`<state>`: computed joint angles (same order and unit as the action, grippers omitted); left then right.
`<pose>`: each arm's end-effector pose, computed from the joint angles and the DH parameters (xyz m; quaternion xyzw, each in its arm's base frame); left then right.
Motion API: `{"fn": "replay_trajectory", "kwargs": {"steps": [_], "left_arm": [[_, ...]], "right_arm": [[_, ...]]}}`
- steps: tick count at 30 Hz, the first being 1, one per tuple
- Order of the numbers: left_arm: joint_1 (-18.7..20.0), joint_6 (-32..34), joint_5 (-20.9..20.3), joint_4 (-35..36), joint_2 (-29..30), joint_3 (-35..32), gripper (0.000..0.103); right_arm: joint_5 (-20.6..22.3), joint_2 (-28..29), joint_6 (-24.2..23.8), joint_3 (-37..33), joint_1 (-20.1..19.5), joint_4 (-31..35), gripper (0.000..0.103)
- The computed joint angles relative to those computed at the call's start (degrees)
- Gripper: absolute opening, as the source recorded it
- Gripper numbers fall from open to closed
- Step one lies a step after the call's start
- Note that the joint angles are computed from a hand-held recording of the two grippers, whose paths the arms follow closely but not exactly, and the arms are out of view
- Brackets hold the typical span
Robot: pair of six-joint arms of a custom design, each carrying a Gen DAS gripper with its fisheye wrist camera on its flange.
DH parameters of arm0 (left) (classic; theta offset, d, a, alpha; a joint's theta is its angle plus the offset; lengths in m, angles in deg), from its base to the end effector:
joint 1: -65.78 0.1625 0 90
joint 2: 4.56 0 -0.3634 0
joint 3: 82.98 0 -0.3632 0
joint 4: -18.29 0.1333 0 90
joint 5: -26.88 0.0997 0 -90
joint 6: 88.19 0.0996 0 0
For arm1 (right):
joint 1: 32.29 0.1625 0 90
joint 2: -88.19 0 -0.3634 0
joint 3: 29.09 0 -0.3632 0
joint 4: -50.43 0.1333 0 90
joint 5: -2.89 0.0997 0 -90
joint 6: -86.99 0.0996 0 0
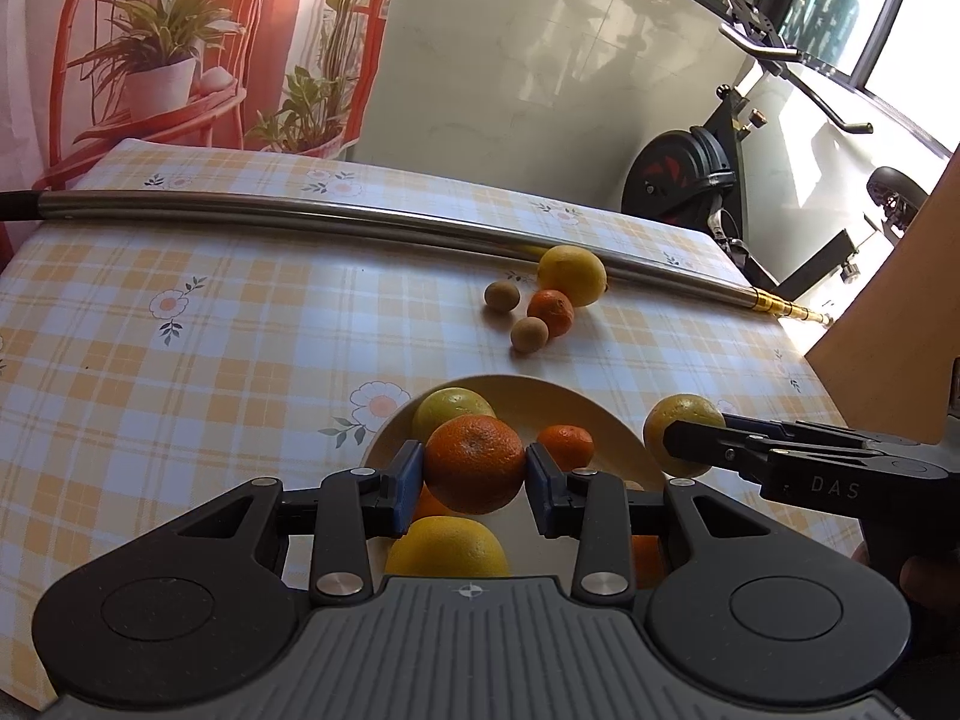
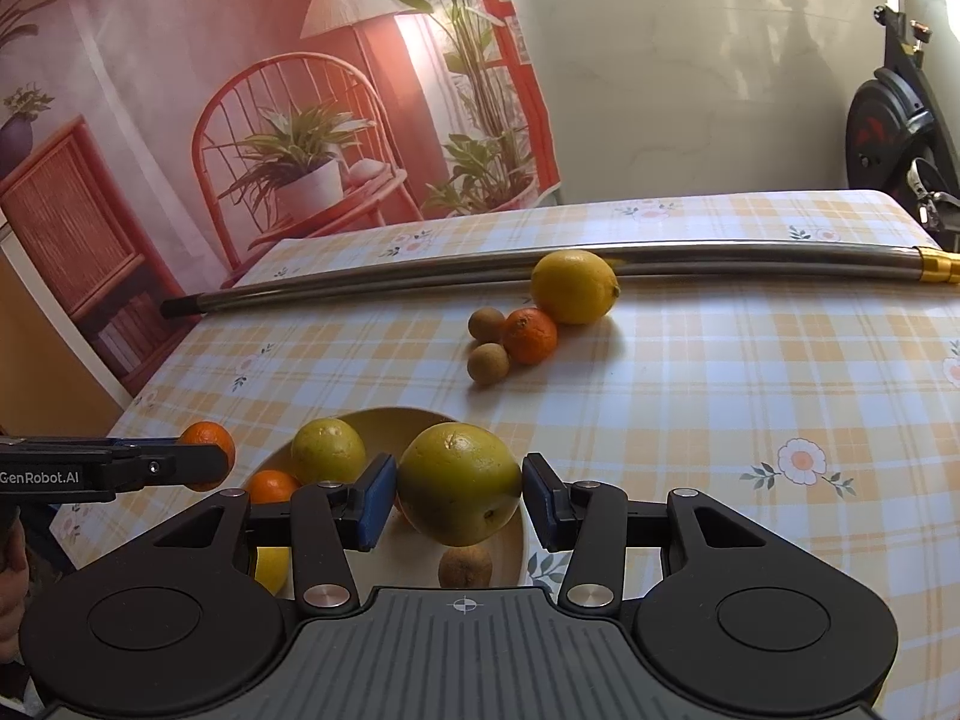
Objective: Organize fruits
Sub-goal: 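Carry the orange and lime over the white plate with both tools, then lower the orange into the white plate and open the left tool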
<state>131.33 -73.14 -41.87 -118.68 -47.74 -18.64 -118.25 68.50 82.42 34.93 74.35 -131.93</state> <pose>-0.1495 -0.7382 0.2399 0.2850 0.9156 -0.2335 0.1611 0.2880 -0.6779 0.0483 0.0546 -0.8850 0.4156 0.2026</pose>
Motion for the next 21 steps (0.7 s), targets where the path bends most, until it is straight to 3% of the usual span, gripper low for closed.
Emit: {"fn": "replay_trajectory", "kwargs": {"steps": [21], "left_arm": [[-1.69, 1.66, -0.32, 3.46, -5.36, 9.81, 0.039]], "right_arm": [[1.68, -1.17, 0.84, 4.57, -0.01, -2.88, 0.042]]}}
